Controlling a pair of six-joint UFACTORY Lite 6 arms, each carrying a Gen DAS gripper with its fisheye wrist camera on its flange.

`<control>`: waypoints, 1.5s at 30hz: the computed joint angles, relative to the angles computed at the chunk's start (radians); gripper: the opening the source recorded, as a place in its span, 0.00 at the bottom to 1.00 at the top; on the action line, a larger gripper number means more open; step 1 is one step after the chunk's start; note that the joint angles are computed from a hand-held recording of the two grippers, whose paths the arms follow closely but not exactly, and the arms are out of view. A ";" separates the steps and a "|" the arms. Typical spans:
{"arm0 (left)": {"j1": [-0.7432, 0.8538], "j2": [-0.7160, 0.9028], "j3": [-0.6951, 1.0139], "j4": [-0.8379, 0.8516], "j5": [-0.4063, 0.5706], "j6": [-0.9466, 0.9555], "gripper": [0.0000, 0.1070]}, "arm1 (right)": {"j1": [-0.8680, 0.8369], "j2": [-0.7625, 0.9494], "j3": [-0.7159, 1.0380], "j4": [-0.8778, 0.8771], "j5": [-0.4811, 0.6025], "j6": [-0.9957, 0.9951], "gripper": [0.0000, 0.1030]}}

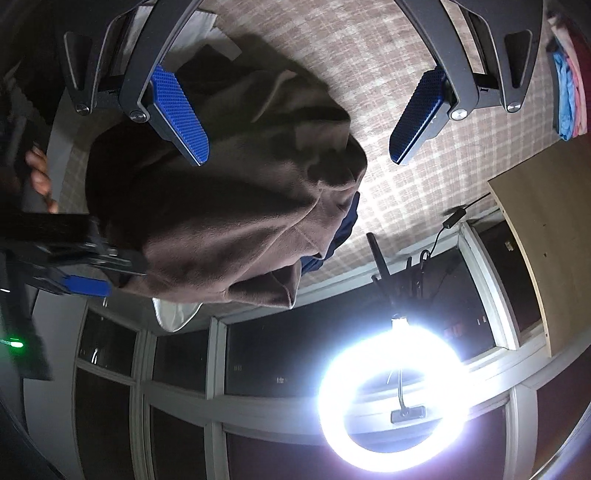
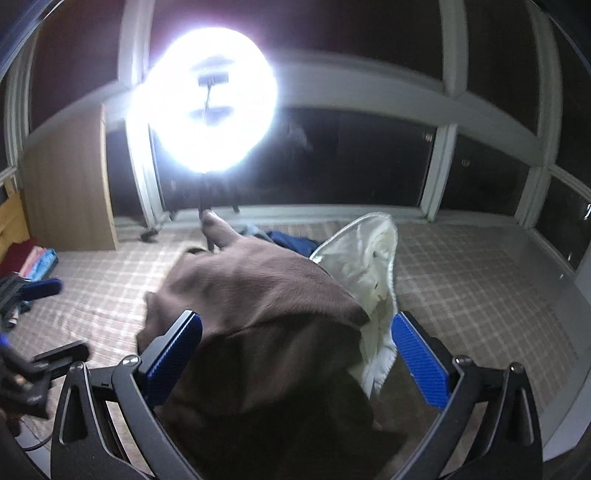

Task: Fold clothes
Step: 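Move both tools toward the brown garment pile beside the white bag, then grasp the brown fleece garment with the right gripper while the left gripper grasps it too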

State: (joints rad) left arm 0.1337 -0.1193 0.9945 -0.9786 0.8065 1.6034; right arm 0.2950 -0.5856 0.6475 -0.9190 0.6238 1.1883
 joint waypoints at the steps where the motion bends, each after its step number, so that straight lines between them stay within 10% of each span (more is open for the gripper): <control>1: 0.013 0.010 0.011 0.006 0.001 0.006 0.92 | -0.008 0.013 0.001 0.005 -0.020 -0.010 0.76; 7: 0.133 0.128 0.113 0.025 0.027 0.063 0.92 | -0.020 0.033 0.007 0.060 -0.067 -0.069 0.30; 12: 0.202 0.272 0.238 0.072 0.092 0.058 0.92 | 0.030 -0.101 0.011 0.155 -0.023 -0.062 0.22; 19: 0.333 0.388 0.383 0.072 0.212 0.112 0.92 | 0.611 0.066 0.181 -0.130 0.384 0.442 0.20; 24: 0.499 0.564 0.611 0.110 0.312 0.100 0.92 | 0.630 0.358 0.308 -0.302 0.011 0.741 0.20; 29: 0.646 0.817 0.949 0.219 0.406 0.016 0.92 | 0.576 0.736 0.576 0.068 -0.470 0.484 0.26; 33: 0.669 0.849 0.952 0.269 0.396 0.028 0.92 | 0.615 0.545 0.423 -0.110 -0.301 0.657 0.56; 36: 0.662 0.807 0.845 0.287 0.378 0.055 0.92 | 0.614 0.460 0.318 -0.169 -0.114 0.730 0.58; 45: 0.532 0.642 0.458 0.311 0.153 0.087 0.92 | 0.279 0.892 0.466 0.207 -0.377 0.046 0.59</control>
State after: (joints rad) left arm 0.6660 0.5230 1.4527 -0.6675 0.9594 1.6902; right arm 0.5739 0.3066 1.1133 -0.7124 0.2467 1.2347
